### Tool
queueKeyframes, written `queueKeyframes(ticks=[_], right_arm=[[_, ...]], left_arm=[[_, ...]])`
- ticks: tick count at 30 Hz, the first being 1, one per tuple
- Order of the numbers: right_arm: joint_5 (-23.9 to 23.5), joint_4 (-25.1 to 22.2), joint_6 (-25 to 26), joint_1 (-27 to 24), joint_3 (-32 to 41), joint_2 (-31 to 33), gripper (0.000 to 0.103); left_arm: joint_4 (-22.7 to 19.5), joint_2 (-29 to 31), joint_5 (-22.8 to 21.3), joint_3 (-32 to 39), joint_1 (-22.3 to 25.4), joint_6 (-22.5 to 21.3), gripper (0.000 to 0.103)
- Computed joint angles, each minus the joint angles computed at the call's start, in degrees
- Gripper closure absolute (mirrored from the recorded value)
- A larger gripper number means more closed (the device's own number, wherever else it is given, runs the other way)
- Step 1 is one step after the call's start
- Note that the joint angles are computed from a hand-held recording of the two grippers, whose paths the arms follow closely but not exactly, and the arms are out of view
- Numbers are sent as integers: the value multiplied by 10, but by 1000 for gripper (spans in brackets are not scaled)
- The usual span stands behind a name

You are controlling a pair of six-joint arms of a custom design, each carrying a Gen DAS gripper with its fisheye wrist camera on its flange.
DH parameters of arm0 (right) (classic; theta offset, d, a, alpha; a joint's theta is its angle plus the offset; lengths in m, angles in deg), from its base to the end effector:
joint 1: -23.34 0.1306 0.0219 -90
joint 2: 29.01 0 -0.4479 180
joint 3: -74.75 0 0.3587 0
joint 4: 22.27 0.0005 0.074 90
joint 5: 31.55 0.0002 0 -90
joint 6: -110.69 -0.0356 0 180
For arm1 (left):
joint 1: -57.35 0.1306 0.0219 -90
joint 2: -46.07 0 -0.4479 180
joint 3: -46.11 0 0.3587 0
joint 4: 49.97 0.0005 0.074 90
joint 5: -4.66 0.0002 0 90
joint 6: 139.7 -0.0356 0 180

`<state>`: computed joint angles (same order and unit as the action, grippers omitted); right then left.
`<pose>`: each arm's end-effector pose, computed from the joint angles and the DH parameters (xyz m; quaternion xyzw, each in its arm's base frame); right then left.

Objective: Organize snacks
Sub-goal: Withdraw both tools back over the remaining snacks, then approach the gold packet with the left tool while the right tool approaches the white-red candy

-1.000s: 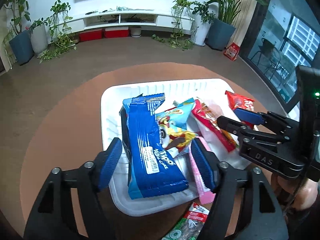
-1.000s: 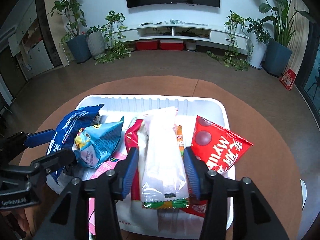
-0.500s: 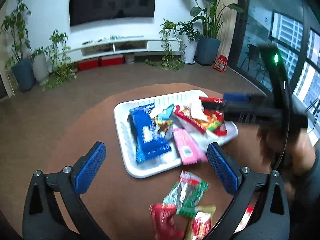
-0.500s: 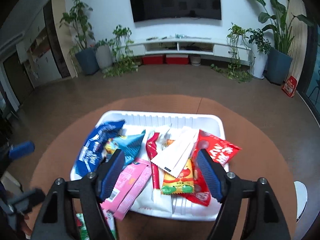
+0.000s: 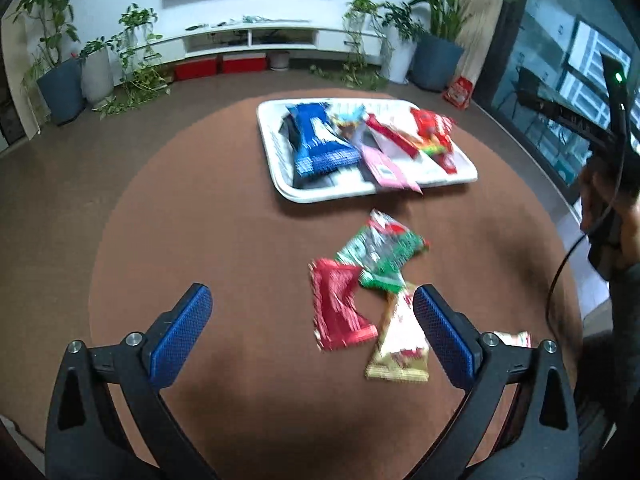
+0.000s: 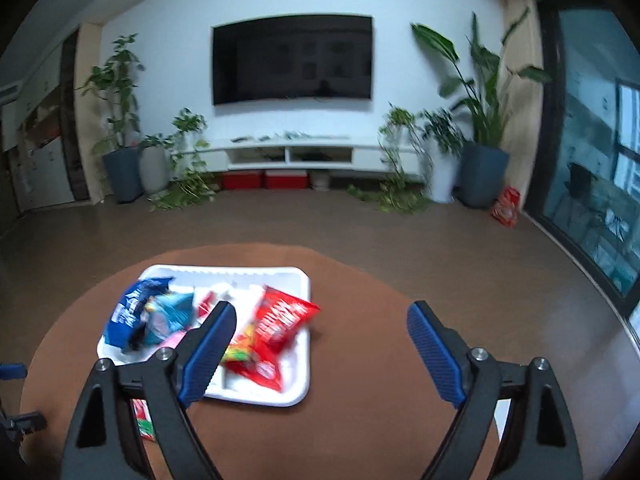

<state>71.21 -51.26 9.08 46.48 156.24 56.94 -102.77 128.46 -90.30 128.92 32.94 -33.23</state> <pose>0.4065 0.1646 0.4894 -0.0355 0.8761 0.0472 0.4785 0.3543 -0.1580 0.4904 0.0516 0.9444 -0.0741 0.3162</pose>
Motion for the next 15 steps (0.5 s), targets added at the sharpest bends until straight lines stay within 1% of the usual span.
queueKeyframes(ticks=[1,3,4,6,7,8,11,12,13,15], right_arm=[[-26,-11,-12,-10,-3,-9,14],[-98,-32,-27,-27,-15,-29,14],[-158,-41,-26,-35,-31,-47,14],[-228,-47,-20,-36,-60,-71,14],[-262,-66,-4,-28,-76,-84,14],[-270,-82,12,-16,-87,-95,14],[-248,-123,70,33,-113,-119,14],[-248,-133,84,45,-119,-125,14],[-248,-134,90,62,-131,-131,15],[-252,-138,108,80,-142,-134,16]], left_arm=[[-2,-4,0,-3,-8,-1,2],[-4,-11,-5,-11,-35,-9,2],[-6,-12,-11,-14,-46,-14,2],[-9,-7,-14,-15,-70,-32,2],[-13,-2,-13,-12,-77,-38,2],[-13,1,-19,-12,-88,-42,2],[-18,16,-12,-3,-100,-53,2],[-19,19,-11,0,-106,-57,2],[-21,23,-9,2,-112,-63,2],[-28,33,-1,11,-114,-72,2]])
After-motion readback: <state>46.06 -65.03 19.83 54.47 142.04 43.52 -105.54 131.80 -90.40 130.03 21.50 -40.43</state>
